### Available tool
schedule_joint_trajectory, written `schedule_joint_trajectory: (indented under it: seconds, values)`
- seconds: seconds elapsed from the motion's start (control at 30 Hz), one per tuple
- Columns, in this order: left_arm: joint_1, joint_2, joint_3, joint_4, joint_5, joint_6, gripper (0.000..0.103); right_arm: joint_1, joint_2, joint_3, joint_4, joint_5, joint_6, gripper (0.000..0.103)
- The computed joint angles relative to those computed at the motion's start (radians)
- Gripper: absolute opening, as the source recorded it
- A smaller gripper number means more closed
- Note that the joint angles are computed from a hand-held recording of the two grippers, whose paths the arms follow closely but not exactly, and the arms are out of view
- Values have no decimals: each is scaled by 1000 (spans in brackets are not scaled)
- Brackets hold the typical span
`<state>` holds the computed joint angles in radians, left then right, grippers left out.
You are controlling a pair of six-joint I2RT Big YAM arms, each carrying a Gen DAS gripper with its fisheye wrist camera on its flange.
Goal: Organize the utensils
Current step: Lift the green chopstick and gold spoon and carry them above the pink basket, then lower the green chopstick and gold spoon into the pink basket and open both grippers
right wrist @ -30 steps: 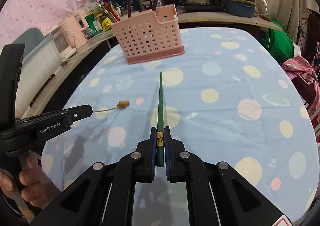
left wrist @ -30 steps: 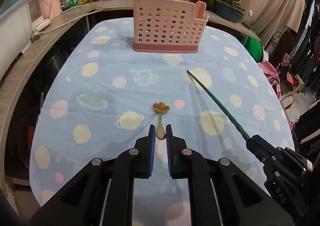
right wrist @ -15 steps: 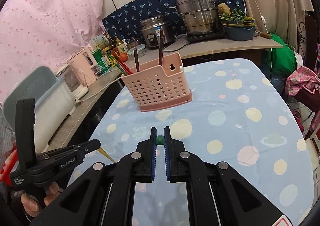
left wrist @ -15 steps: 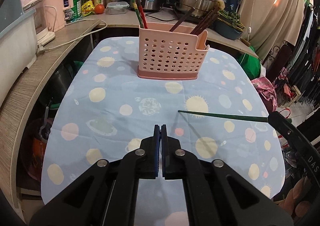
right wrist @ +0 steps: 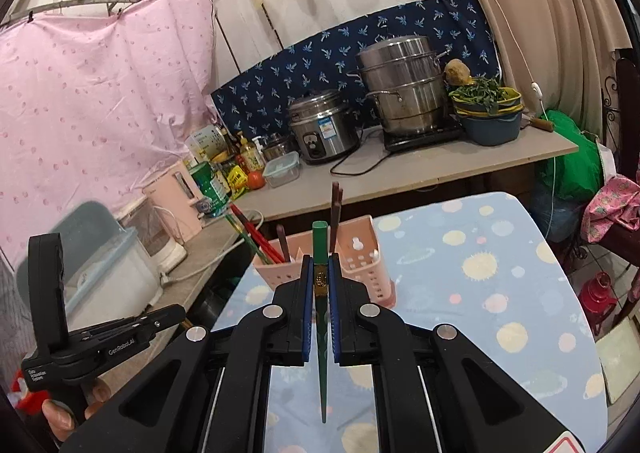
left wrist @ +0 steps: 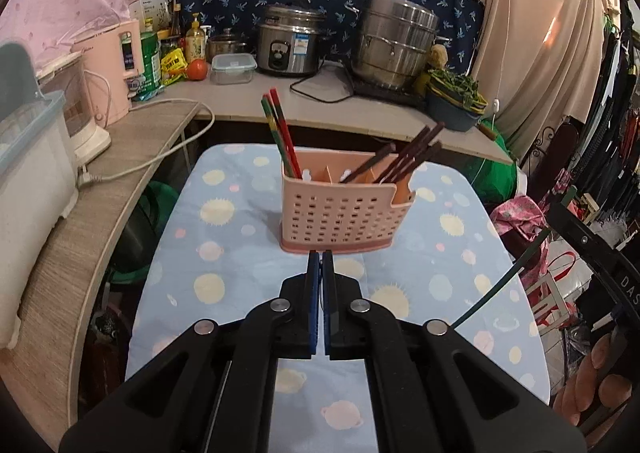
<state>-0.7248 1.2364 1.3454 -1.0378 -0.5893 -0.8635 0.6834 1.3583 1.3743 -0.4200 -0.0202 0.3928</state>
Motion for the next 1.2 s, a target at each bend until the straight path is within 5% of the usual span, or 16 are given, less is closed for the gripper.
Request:
schedule_joint_trajectory:
  seconds: [0.27,0.5,0.77,1.2]
  values:
    - [115,51,153,56,-45,172,1,-34,134,245,34,23,10,7]
    - [207,126,234,110,-10,271,1,-58,293,470,-31,74,64,7]
    - [249,206,250,122,36,293,1,-48,430,607,-126,64,36,7]
    - [264,250,213,152,77,294,2,-36,490,615,-188,54,2,9]
